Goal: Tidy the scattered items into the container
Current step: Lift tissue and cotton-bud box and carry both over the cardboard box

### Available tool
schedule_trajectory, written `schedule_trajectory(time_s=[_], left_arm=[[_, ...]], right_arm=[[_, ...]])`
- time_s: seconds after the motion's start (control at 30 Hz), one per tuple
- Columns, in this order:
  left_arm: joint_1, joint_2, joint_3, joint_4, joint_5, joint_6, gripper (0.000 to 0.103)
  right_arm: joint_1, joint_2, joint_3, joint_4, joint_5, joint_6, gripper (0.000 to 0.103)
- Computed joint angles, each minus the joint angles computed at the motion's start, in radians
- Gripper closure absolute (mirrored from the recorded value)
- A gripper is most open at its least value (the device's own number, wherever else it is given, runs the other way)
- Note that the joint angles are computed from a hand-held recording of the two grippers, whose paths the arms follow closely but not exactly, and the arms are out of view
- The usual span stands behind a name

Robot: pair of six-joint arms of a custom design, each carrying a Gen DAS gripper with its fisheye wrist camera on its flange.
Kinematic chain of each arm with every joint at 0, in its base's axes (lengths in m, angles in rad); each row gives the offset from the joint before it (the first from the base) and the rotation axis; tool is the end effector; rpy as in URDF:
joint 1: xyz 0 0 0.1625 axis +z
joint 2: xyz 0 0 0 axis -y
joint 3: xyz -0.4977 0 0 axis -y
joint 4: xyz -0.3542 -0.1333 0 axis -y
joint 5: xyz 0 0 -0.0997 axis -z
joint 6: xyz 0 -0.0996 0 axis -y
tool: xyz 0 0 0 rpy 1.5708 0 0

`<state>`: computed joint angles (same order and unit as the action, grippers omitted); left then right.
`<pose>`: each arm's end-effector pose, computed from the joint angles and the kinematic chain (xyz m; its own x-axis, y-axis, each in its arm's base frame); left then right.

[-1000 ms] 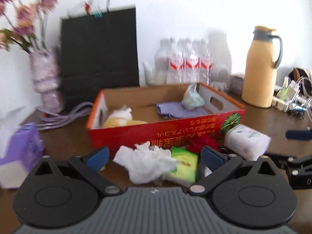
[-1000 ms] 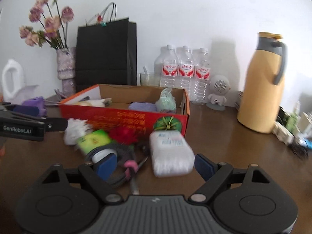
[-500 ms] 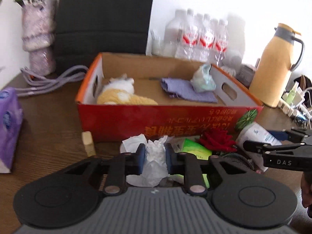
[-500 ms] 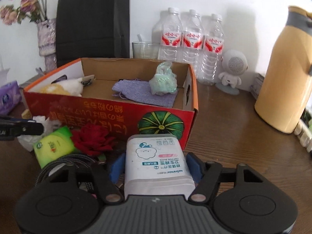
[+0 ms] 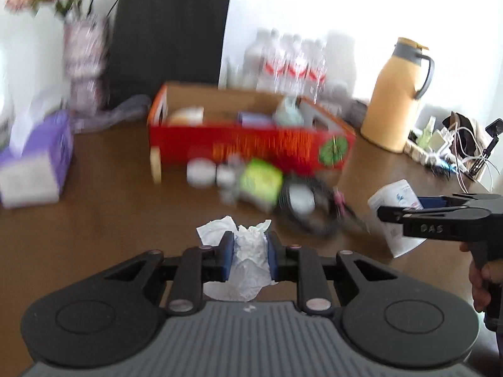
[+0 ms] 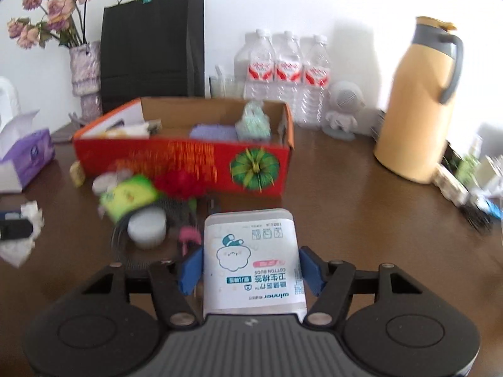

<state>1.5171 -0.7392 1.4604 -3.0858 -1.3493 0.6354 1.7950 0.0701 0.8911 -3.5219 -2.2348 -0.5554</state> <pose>0.1135 -0.7802 0.2669 -0.7685 0.3318 -0.5472 0.6134 0.6252 -0.4825 0.2523 -0.7831 -0.1225 -0.6854 -0.0041 0.7282 -0.5689 0.6271 -0.5320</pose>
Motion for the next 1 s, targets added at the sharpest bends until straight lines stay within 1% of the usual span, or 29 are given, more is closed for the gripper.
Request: schedule_trajectory(time_s=[0.03, 0.1, 0.13, 0.17, 0.2, 0.23, 0.27, 0.3, 0.37, 0.4, 0.43, 0.47, 0.53, 0.57, 0.6, 0.63, 0.7, 0.73, 0.8, 0.9, 0.93, 1.0], left_arm=[[0.004, -0.012, 0.029, 0.001, 0.000, -0.006, 0.080], [0.008, -0.028, 0.085, -0.029, 0.001, 0.001, 0.071], [0.007, -0.034, 0.113, -0.056, 0.012, 0.018, 0.059], [0.005, -0.040, 0.138, -0.075, 0.023, 0.042, 0.053], [0.005, -0.047, 0.159, -0.091, 0.022, 0.068, 0.051], [0.006, -0.054, 0.173, -0.101, 0.011, 0.087, 0.042], [0.007, -0.056, 0.180, -0.110, 0.004, 0.091, 0.027], [0.007, -0.055, 0.178, -0.117, 0.001, 0.084, 0.025], [0.004, -0.045, 0.160, -0.115, 0.013, 0.071, 0.028], [0.000, -0.041, 0.149, -0.103, 0.030, 0.064, 0.031], [-0.004, -0.038, 0.142, -0.091, 0.051, 0.052, 0.039], [-0.005, -0.039, 0.141, -0.078, 0.065, 0.043, 0.045], [-0.002, -0.051, 0.156, -0.069, 0.055, 0.041, 0.048], [0.002, -0.058, 0.171, -0.077, 0.042, 0.045, 0.059], [0.005, -0.065, 0.184, -0.083, 0.033, 0.046, 0.069], [0.006, -0.071, 0.197, -0.088, 0.032, 0.045, 0.088], [0.007, -0.083, 0.228, -0.123, 0.028, 0.044, 0.094], [0.007, -0.092, 0.246, -0.147, 0.016, 0.043, 0.101], [0.007, -0.112, 0.292, -0.215, -0.031, 0.045, 0.101], [0.007, -0.123, 0.349, -0.335, -0.097, 0.080, 0.101], [0.006, -0.120, 0.363, -0.378, -0.105, 0.096, 0.101], [0.000, -0.110, 0.379, -0.449, -0.083, 0.104, 0.096]], right_arm=[[0.002, -0.015, 0.049, -0.017, -0.004, 0.016, 0.039], [0.009, -0.035, 0.127, -0.045, -0.016, 0.044, 0.039], [0.013, -0.042, 0.163, -0.069, -0.021, 0.047, 0.039], [0.018, -0.051, 0.202, -0.095, -0.020, 0.049, 0.038], [0.024, -0.063, 0.244, -0.111, -0.014, 0.056, 0.038], [0.028, -0.073, 0.285, -0.128, -0.001, 0.066, 0.038], [0.030, -0.086, 0.327, -0.143, 0.020, 0.073, 0.037], [0.031, -0.098, 0.361, -0.157, 0.040, 0.082, 0.031], [0.033, -0.101, 0.378, -0.180, 0.040, 0.095, 0.024], [0.034, -0.096, 0.369, -0.182, 0.031, 0.090, 0.024], [0.037, -0.089, 0.352, -0.171, 0.014, 0.089, 0.024], [0.039, -0.081, 0.339, -0.164, 0.004, 0.085, 0.024], [0.038, -0.076, 0.331, -0.150, 0.002, 0.086, 0.027], [0.038, -0.076, 0.336, -0.144, 0.007, 0.095, 0.039], [0.038, -0.074, 0.342, -0.148, 0.012, 0.098, 0.039], [0.039, -0.068, 0.341, -0.166, 0.013, 0.085, 0.039], [0.042, -0.060, 0.348, -0.200, 0.017, 0.077, 0.039], [0.042, -0.056, 0.355, -0.230, 0.026, 0.081, 0.039], [0.046, -0.047, 0.376, -0.323, 0.055, 0.069, 0.039], [0.049, -0.021, 0.399, -0.513, 0.119, 0.010, 0.039], [0.048, -0.014, 0.405, -0.566, 0.143, -0.004, 0.039], [0.044, -0.006, 0.418, -0.633, 0.175, -0.020, 0.039]])
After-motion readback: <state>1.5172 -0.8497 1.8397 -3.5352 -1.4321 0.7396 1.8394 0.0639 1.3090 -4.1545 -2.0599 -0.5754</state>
